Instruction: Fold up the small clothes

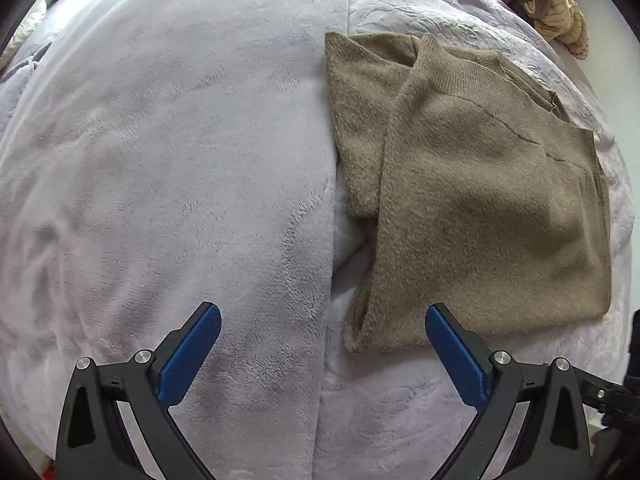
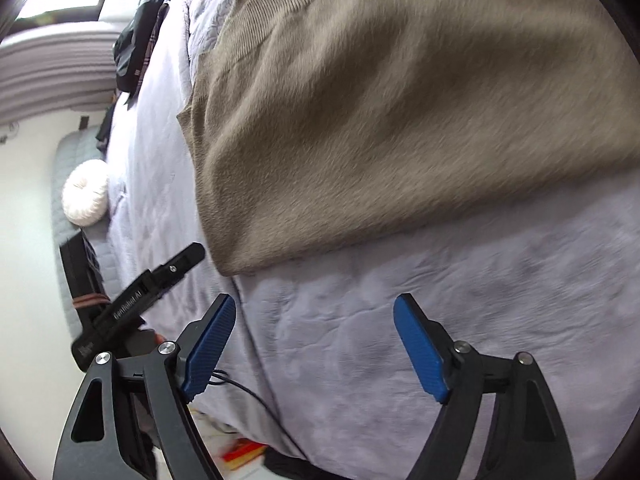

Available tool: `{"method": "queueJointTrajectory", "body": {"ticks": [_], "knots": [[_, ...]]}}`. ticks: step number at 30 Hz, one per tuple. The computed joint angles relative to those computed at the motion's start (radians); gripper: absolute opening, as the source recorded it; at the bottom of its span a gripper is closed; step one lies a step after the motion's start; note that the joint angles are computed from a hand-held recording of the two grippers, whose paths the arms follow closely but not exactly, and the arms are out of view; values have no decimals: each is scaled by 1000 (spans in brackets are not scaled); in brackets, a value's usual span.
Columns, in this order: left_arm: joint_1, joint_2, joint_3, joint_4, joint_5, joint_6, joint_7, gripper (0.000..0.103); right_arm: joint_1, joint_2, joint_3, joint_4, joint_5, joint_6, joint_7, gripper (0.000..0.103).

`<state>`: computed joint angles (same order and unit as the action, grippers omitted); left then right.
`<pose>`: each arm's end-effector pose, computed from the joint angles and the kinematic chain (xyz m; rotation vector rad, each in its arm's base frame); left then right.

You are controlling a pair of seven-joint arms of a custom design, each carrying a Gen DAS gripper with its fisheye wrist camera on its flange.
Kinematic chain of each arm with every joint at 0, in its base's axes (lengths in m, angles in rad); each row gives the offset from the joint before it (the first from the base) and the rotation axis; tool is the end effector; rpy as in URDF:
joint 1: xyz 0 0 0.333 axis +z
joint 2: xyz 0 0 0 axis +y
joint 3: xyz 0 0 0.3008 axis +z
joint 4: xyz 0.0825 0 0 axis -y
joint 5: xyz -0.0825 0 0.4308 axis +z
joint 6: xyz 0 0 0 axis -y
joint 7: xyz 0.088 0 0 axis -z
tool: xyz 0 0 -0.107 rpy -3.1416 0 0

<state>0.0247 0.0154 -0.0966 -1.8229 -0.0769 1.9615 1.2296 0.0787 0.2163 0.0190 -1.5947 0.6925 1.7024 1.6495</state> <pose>0.6230 -0.0496 0.5031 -2.5125 1.8638 -0.2253 0.6553 0.1239 0.4922 -1.7724 1.9883 0.8211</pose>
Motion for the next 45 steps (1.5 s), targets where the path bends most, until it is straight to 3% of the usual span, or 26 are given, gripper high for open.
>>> {"method": "queueJointTrajectory", "body": {"ticks": [13, 20, 30, 31, 33, 34, 39, 42, 45], "knots": [[18, -14, 14, -44, -61, 48, 54, 102, 1, -31, 17, -159, 245, 153, 50, 84], [64, -26, 48, -89, -255, 114, 141, 102, 10, -18, 34, -195, 386, 249, 11, 84], [93, -41, 65, -130, -556, 144, 245, 102, 24, 11, 74, -244, 620, 403, -15, 84], [95, -41, 66, -131, -575, 141, 246, 102, 16, 15, 79, -252, 687, 400, -20, 80], [99, -40, 69, -134, -621, 144, 256, 102, 7, 22, 84, -259, 786, 404, -34, 27], [102, -38, 71, -134, -646, 142, 265, 102, 5, 26, 82, -249, 789, 400, -31, 18], [114, 2, 68, -105, -804, 114, 327, 102, -19, 38, 82, -199, 866, 361, -100, 14], [124, 55, 52, -66, -920, 100, 368, 102, -29, 53, 82, -153, 862, 330, -118, 14], [133, 119, 28, -1, -956, 97, 385, 102, -34, 67, 85, -119, 837, 312, -122, 14]]}}
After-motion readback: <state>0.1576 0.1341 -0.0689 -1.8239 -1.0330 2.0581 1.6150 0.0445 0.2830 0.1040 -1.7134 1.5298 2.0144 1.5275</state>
